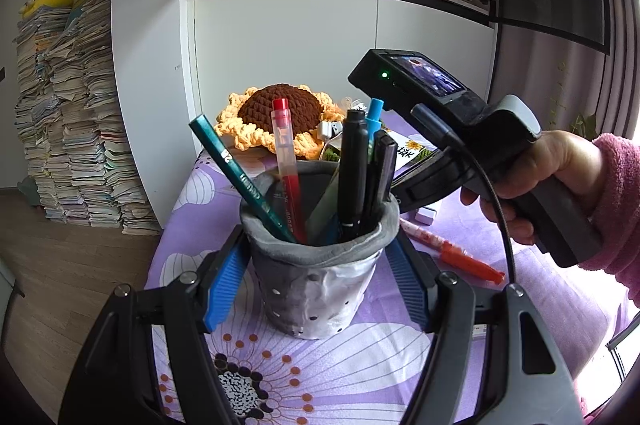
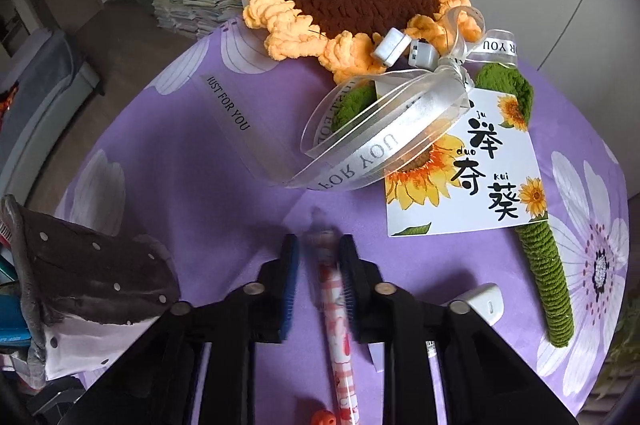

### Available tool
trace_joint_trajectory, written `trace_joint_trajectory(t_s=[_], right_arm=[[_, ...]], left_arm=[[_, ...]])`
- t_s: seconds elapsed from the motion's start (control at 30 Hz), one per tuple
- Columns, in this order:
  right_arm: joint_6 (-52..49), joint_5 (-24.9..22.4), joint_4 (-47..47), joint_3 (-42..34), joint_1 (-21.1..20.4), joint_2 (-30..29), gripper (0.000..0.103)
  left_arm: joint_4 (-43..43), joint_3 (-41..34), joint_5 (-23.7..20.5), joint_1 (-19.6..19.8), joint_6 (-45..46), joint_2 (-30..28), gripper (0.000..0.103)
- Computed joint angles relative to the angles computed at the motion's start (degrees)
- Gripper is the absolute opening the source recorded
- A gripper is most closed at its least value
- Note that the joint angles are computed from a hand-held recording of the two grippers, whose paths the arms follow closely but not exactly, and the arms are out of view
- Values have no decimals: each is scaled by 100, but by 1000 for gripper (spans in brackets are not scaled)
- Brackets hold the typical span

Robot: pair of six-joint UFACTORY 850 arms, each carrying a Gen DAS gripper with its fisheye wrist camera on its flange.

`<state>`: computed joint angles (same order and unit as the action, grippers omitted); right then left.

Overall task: Organize stationery
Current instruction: 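Move the right gripper to the pink patterned pen and close on it, then carry the pink pen with the right gripper and drop it into the cup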

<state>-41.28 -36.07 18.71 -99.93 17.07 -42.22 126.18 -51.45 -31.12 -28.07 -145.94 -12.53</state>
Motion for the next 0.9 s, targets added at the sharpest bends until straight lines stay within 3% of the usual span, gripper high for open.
trace_joint_trajectory(t_s=[0.1, 0.17, 0.53, 0.7, 0.9], right_arm=[[149, 97, -163, 117, 51, 91, 14], [-199, 233, 283, 348, -3, 271, 14], [-3336, 950, 3819, 1979, -524, 1904, 11], [-5308, 862, 5809, 2601, -664, 2588, 11], [-6217, 266, 6654, 2900, -774, 3070, 11]], left_arm=[[-1, 2, 2, 3, -3, 5, 68], [-22, -1, 12, 4, 10, 9, 68], [-77, -25, 16, -2, 115, -15, 68], [-71, -34, 94, 26, 88, -3, 68], [-203, -76, 70, -11, 263, -40, 68]])
